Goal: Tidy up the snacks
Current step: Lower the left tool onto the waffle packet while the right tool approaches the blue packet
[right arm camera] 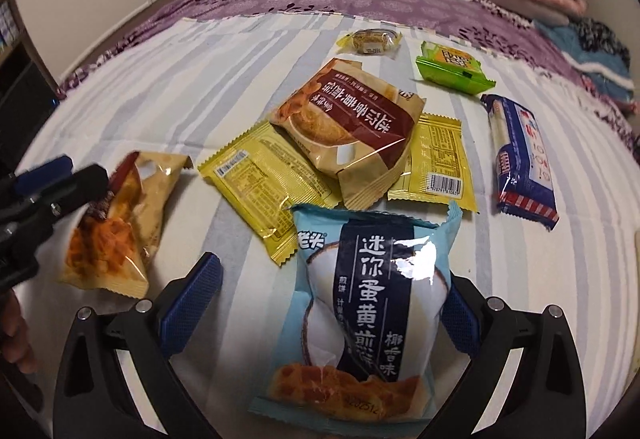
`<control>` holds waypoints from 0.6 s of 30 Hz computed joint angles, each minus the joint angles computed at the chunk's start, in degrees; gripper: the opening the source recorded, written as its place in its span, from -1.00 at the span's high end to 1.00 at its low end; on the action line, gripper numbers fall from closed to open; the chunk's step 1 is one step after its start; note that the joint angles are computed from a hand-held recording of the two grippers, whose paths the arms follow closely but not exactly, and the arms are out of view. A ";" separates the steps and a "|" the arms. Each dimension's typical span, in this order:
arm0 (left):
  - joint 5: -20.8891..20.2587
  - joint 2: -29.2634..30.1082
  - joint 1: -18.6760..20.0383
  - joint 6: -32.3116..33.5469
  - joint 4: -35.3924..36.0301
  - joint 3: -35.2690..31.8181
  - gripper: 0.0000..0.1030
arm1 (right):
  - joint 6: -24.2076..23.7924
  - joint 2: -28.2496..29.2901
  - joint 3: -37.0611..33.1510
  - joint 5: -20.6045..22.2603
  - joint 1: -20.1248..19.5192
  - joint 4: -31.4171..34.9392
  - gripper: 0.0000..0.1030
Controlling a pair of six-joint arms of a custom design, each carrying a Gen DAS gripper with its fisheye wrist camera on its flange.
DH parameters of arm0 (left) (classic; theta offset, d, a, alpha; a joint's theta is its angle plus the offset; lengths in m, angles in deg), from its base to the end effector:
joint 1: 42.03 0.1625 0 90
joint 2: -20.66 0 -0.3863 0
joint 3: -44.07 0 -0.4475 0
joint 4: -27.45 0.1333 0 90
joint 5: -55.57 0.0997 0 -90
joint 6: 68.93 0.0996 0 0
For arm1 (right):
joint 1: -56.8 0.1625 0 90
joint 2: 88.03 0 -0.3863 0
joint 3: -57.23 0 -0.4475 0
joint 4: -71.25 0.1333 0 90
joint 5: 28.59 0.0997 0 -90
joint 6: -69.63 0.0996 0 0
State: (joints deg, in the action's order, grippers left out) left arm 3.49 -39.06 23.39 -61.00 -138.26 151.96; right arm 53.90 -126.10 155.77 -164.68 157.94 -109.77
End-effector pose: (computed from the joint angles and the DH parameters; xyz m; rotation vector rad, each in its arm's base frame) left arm -0.0802 -0.6429 0.1391 0.4904 2.4229 -0.7199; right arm 0.1851 -0.6216 0.0025 0.2696 -2.2584 0.5780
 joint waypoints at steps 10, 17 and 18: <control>-1.73 0.11 0.70 0.71 -0.68 -0.78 -0.70 | 2.39 -1.34 -0.76 0.57 -0.30 7.19 -0.91; -2.52 0.01 1.19 0.79 -0.41 -0.86 -0.70 | 0.03 -2.42 1.97 -0.01 -0.35 0.19 -0.51; -2.51 0.07 1.26 0.62 -0.29 -0.96 -0.70 | 0.01 -2.69 2.39 -0.14 -0.43 -0.62 -0.32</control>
State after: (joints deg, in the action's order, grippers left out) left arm 0.98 -38.99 24.65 -60.38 -138.55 151.00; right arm 53.90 -128.79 158.15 -164.82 157.52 -110.39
